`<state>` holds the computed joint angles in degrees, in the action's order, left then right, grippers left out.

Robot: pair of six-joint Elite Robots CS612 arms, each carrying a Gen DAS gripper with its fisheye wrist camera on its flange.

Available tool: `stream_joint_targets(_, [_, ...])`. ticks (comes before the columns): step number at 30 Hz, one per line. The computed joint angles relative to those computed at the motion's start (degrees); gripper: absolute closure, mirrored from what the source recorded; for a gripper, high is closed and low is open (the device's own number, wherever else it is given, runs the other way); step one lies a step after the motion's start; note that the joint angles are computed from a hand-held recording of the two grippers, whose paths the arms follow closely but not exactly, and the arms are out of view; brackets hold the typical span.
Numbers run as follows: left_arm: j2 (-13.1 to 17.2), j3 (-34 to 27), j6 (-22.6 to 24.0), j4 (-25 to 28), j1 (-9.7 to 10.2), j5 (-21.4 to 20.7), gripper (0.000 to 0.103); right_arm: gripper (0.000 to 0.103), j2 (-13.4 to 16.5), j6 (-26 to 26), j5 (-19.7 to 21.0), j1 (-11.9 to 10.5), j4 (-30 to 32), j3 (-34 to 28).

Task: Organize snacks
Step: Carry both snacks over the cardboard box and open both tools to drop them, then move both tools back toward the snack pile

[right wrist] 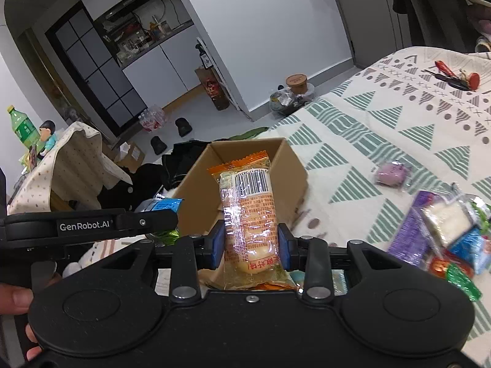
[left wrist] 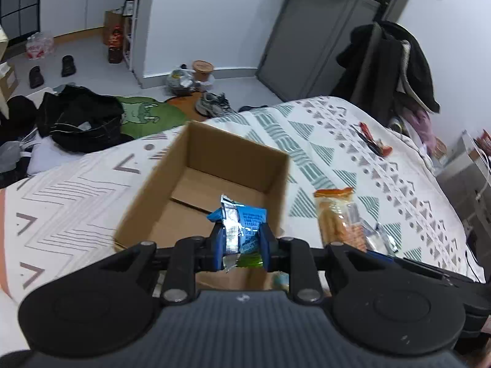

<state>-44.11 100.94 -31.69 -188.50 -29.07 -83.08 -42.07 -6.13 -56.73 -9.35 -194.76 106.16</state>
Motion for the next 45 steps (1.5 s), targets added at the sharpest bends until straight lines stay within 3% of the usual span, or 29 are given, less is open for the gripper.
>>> stream_joint_targets(16, [1.3, -2.1, -1.2, 1.1, 3.32, -1.3, 0.076, 0.069, 2.4, 3.8, 0.5, 2.6, 0.8, -3.9])
stream_joint_targets(18, [1.2, -2.2, -1.3, 2.1, 3.49, -1.2, 0.070, 0.068, 2.6, 4.5, 0.6, 2.7, 0.9, -4.3])
stream_joint_targets(20, [1.1, -2.2, -1.7, 2.1, 3.64, -1.2, 0.046, 0.068, 2.8, 5.0, 0.9, 2.7, 1.4, -4.5])
stream_joint_targets(23, [0.9, -1.5, -2.9, -0.2, 3.55, 0.3, 0.022, 0.053, 2.7, 4.9, -1.0, 3.1, 0.8, -4.3])
stream_joint_targets(24, [0.9, -1.2, -3.1, -1.4, 3.52, 0.5, 0.020, 0.044, 2.6, 5.3, -1.7, 3.1, -0.1, -4.1])
stream_joint_targets(25, [0.8, -1.0, -3.1, -2.0, 3.50, 0.5, 0.017, 0.042, 2.5, 5.5, -1.9, 3.0, -0.6, -3.9])
stream_joint_targets(27, [0.6, -0.9, -2.8, -2.0, 3.41, 0.6, 0.016, 0.040, 2.1, 5.4, -2.0, 2.7, -0.2, -3.5])
stream_joint_targets(31, [-0.1, -0.9, -0.2, -0.8, 3.47, -1.4, 0.015, 0.026, 0.8, 4.7, -3.6, 2.3, -1.3, -1.8])
stream_joint_targets(35, [-0.8, 0.0, 0.6, -1.7, 2.65, -0.6, 0.015, 0.021, -0.8, 3.4, -4.2, 1.6, -1.7, 0.1])
stream_joint_targets(39, [-1.6, 0.6, 2.6, -1.0, 1.60, 0.0, 0.015, 0.007, -2.6, 2.0, -5.8, 0.8, -2.4, 2.0])
stream_joint_targets(45, [-2.7, 1.6, 3.8, -1.0, 0.08, -0.4, 0.015, 0.000, -4.8, -0.6, -7.0, -1.2, -2.0, 4.6])
